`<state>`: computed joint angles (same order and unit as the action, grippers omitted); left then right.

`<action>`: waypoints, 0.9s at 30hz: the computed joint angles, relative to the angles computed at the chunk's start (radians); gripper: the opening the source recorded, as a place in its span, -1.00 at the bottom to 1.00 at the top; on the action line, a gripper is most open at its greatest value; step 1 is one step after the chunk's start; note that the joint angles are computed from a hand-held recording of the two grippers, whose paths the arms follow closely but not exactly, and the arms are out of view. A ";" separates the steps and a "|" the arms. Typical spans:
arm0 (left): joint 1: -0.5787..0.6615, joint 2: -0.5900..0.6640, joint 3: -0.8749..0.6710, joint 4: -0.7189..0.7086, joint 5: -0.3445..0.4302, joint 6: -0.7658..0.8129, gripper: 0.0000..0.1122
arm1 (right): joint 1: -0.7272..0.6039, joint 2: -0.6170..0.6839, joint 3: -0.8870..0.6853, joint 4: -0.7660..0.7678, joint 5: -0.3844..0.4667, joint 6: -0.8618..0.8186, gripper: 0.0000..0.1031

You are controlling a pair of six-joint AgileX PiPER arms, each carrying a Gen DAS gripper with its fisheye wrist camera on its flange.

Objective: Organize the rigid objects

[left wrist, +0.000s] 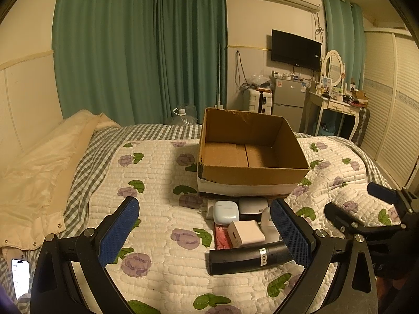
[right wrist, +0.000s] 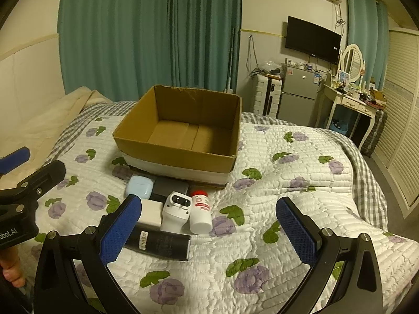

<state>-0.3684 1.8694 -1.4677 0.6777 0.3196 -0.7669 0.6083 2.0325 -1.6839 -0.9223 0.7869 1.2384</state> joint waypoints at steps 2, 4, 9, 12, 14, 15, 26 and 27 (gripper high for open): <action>-0.008 0.002 0.001 0.023 0.002 -0.023 0.82 | -0.001 0.012 -0.015 0.012 0.004 -0.021 1.00; -0.010 0.017 -0.005 0.051 0.007 -0.044 0.82 | -0.009 0.027 -0.026 0.022 -0.002 -0.036 1.00; 0.004 0.112 -0.070 0.025 0.047 -0.021 0.81 | -0.051 0.098 -0.084 0.125 -0.009 -0.132 0.96; 0.008 0.150 -0.093 0.002 0.060 -0.002 0.81 | -0.085 0.169 -0.165 0.250 -0.006 -0.262 0.86; 0.011 0.170 -0.106 -0.008 0.066 0.006 0.81 | -0.101 0.207 -0.207 0.303 -0.003 -0.323 0.78; 0.012 0.176 -0.109 -0.010 0.066 0.008 0.81 | -0.109 0.236 -0.248 0.327 0.018 -0.357 0.75; 0.007 0.220 -0.154 -0.075 0.104 0.087 0.81 | -0.173 0.508 -0.636 0.513 0.219 -0.591 0.12; 0.007 0.226 -0.161 -0.078 0.106 0.093 0.81 | -0.182 0.549 -0.697 0.532 0.236 -0.615 0.01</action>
<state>-0.3615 2.0955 -1.6291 0.6000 0.4257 -0.6737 0.4263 2.5812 -2.3813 -0.3901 1.0226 0.6230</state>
